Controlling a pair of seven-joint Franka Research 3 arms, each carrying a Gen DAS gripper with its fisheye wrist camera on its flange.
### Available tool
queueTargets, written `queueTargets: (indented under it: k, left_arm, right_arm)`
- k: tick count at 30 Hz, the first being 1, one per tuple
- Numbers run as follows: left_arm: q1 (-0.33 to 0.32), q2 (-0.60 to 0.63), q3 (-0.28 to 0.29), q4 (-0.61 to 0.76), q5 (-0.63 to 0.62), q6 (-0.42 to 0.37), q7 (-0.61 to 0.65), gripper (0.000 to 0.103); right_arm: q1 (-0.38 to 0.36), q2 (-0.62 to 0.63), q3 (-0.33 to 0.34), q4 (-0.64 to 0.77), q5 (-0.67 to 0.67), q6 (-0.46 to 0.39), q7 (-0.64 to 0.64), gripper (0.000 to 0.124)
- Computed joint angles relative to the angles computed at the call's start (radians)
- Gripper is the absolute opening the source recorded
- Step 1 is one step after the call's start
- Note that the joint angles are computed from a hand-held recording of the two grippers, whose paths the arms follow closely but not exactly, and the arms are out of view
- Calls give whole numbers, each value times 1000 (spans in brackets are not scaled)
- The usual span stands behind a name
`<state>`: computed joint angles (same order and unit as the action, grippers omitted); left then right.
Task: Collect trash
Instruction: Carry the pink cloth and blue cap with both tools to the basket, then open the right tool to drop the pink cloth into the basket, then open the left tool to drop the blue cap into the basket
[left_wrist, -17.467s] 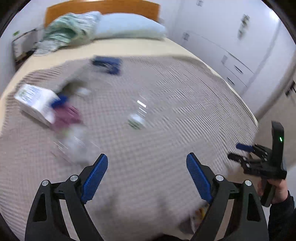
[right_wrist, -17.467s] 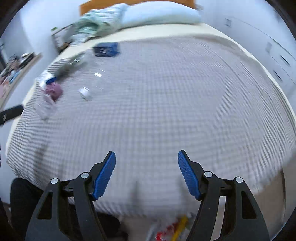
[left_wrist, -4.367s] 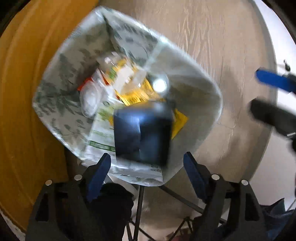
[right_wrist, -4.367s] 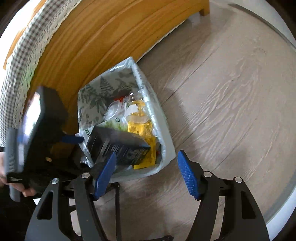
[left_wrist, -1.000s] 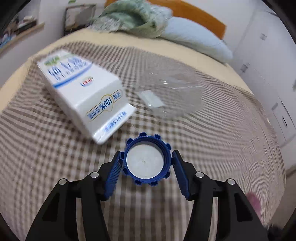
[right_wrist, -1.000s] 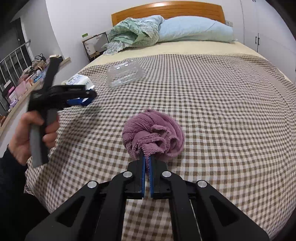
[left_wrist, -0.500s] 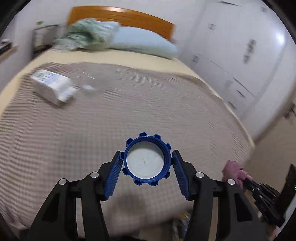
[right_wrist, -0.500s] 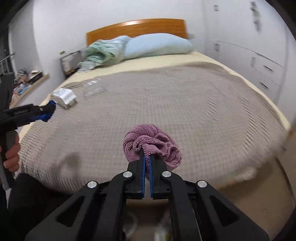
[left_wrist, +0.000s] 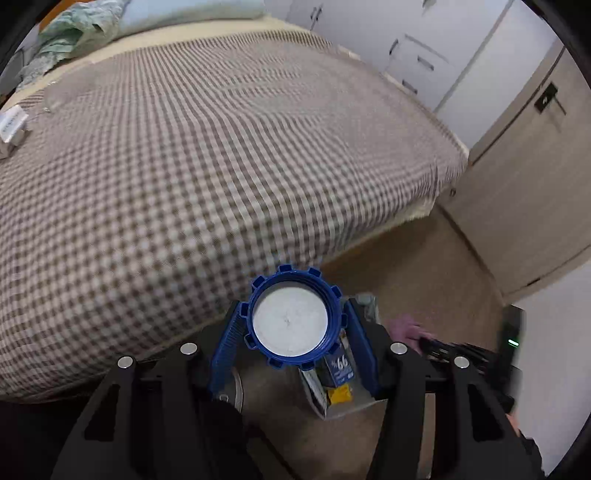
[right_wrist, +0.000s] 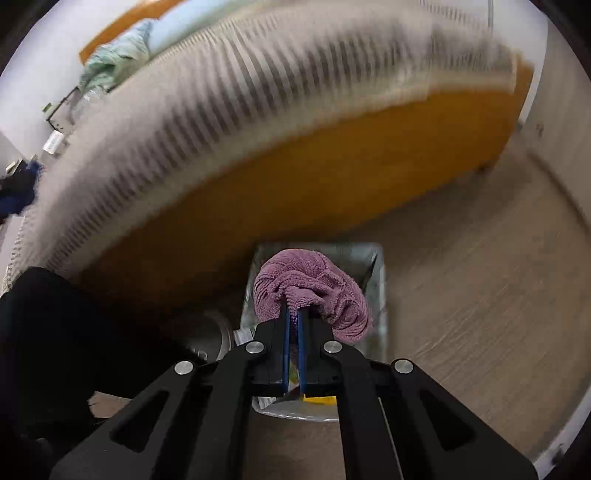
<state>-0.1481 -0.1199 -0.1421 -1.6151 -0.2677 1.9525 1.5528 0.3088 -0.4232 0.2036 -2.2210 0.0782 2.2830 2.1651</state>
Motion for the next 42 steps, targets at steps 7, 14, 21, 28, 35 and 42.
queueTargets:
  k: [7,14,21,28,35,42]
  left_arm:
    - [-20,39,-25,-6,43,-12,-1,53]
    - [-36,108,-49,27,44,-41,18,53]
    - [-56,168,-77,28,26,-36,35,53]
    - [-88,183,-104,-6,9,-34,54,53]
    - [-128,338,-140,117,25,-173,65,53]
    - [-203,448,-188,148,68,-279,49,53]
  right_arm:
    - [33,318,-61,137,107,48,-129,4]
    - [51,592,-101,340,130,-82,-162,53]
    - [47,453,-102,137,226,65,-128,37]
    - [84,367,-70,-56,420,62,-166,21]
    - [62,79,-48,-240,326,139,-4,21]
    - [-78,-188,-37,-296,85,-32,133,23]
